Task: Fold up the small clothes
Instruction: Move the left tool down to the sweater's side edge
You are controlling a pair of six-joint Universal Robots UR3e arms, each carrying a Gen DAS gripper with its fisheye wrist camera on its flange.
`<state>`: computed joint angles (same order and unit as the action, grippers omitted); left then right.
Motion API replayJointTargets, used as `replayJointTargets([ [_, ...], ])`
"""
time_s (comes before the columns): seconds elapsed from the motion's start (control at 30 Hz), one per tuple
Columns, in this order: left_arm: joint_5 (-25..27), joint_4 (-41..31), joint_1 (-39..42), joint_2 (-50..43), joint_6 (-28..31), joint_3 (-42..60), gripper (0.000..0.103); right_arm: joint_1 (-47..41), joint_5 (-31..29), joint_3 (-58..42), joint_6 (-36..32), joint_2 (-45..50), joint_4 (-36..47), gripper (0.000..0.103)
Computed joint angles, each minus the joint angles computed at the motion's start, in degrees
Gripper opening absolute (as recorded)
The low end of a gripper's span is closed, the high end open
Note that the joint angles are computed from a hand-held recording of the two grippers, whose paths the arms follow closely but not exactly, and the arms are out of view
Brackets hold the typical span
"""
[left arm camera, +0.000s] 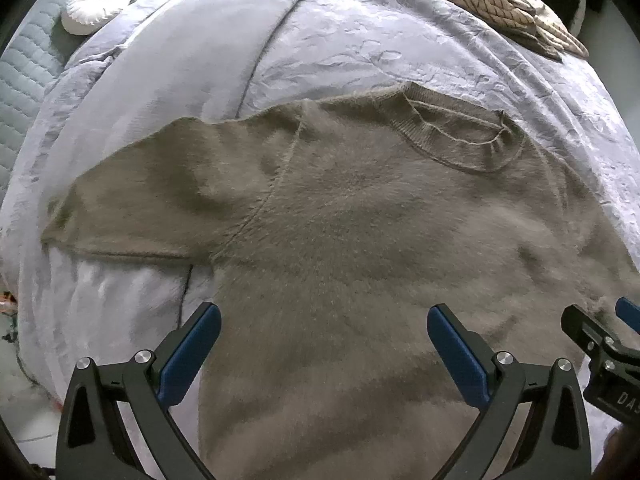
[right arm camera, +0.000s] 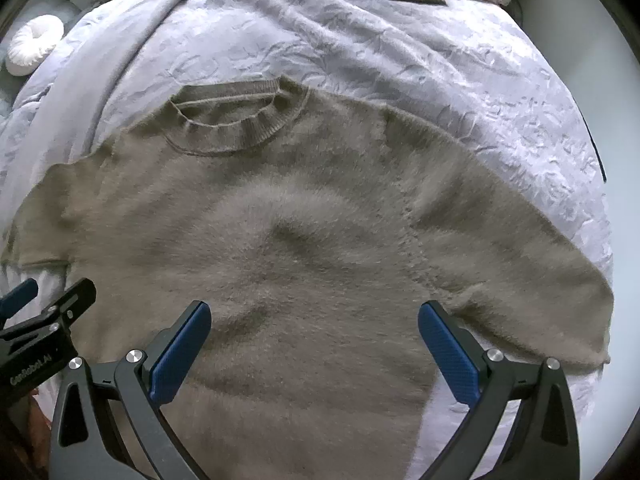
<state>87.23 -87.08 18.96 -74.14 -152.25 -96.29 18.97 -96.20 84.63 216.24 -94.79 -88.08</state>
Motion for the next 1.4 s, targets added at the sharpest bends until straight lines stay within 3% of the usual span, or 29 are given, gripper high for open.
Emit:
replayJointTargets([
  [0.63, -3.9, 13.2, 6.7, -6.7, 9.2, -9.0, 0.103, 4.3, -3.4, 8.9, 10.5, 3.3, -13.4, 0.103],
  [1.4, -6.4, 14.3, 13.8, -10.7, 14.9, -7.3, 0.103, 7.2, -3.9, -4.3, 11.3, 15.9, -12.6, 0.103],
])
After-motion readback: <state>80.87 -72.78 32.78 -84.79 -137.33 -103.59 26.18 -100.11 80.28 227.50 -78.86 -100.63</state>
